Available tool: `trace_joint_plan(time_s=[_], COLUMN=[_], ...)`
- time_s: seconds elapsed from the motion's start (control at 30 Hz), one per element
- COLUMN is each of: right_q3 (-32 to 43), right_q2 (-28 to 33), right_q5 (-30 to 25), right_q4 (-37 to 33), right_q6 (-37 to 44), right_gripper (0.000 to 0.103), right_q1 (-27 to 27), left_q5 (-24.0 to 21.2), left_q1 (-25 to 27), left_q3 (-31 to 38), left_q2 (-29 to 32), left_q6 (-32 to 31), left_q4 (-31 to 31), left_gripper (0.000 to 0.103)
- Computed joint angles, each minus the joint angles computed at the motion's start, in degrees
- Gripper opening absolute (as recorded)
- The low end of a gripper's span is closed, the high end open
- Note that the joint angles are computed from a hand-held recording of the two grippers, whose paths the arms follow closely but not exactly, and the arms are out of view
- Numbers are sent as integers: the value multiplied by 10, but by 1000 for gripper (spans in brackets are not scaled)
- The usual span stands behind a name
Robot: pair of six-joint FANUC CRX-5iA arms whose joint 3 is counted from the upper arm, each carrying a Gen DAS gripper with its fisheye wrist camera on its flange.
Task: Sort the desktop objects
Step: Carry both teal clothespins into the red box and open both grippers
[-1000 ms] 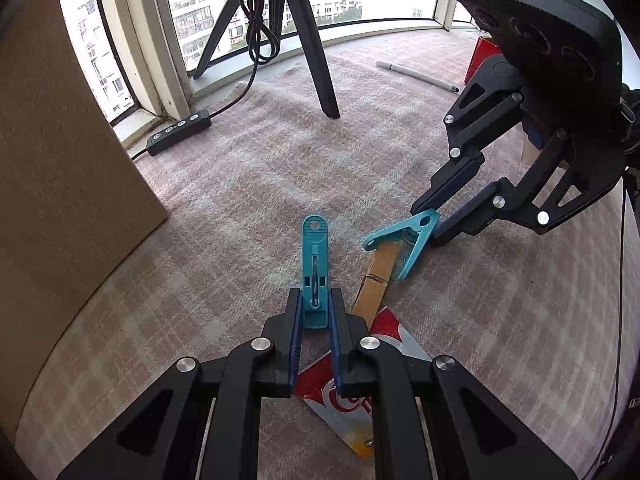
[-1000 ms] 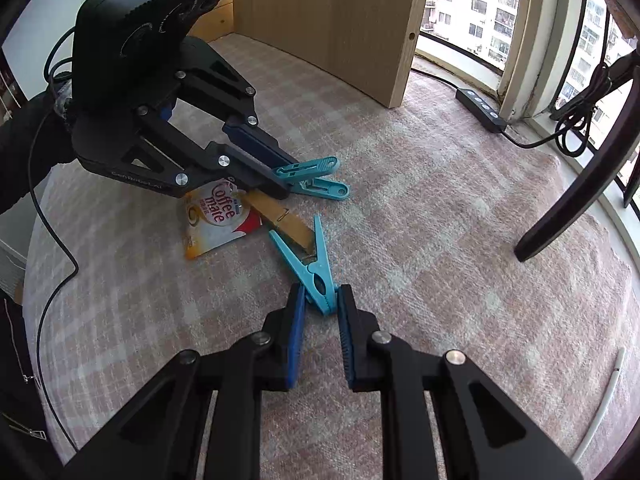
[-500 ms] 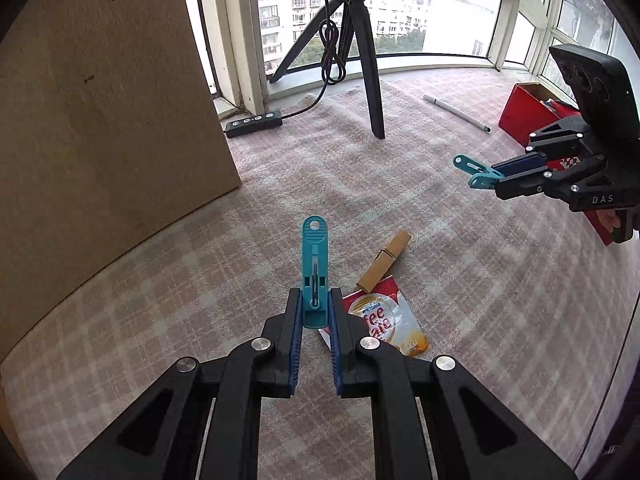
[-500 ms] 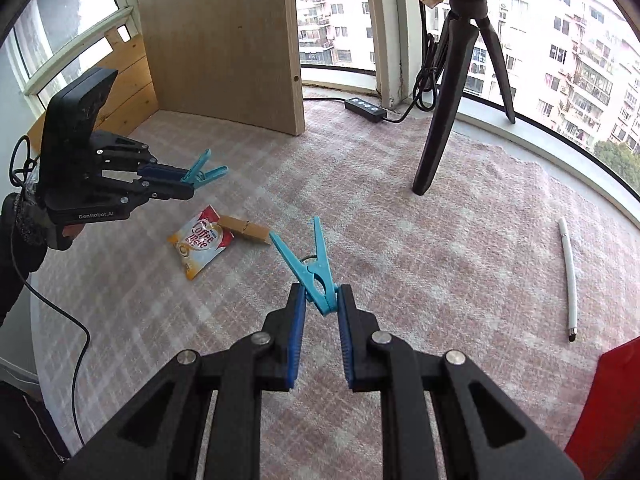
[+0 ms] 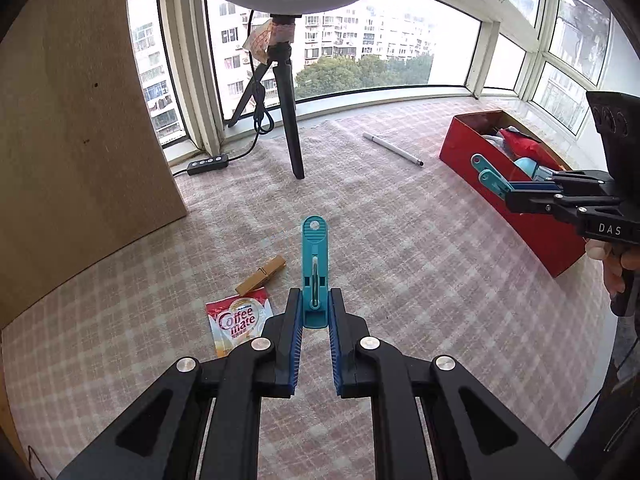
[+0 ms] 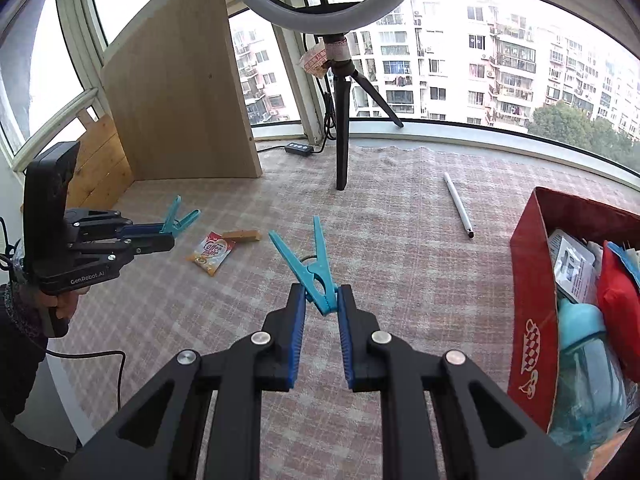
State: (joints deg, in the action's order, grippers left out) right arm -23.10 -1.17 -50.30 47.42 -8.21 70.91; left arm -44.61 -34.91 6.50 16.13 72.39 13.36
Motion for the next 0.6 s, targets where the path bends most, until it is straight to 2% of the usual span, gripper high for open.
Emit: trace_joint_plan(time_s=[0.17, 0.33, 0.6], right_q3=[-42, -73, -105], right_q2=[-56, -112, -198], right_q5=[-96, -224, -404], right_q4=[14, 11, -19], right_q6=[-83, -154, -205], right_gripper=[16, 16, 16], right_q1=[70, 149, 249], left_q5=[9, 6, -19], left_q1=[-41, -80, -139], left_q3=[11, 51, 193], left_q2=[-3, 25, 111], left_q6=[-7, -4, 52], left_q4=[22, 33, 6], left_gripper=[11, 11, 11])
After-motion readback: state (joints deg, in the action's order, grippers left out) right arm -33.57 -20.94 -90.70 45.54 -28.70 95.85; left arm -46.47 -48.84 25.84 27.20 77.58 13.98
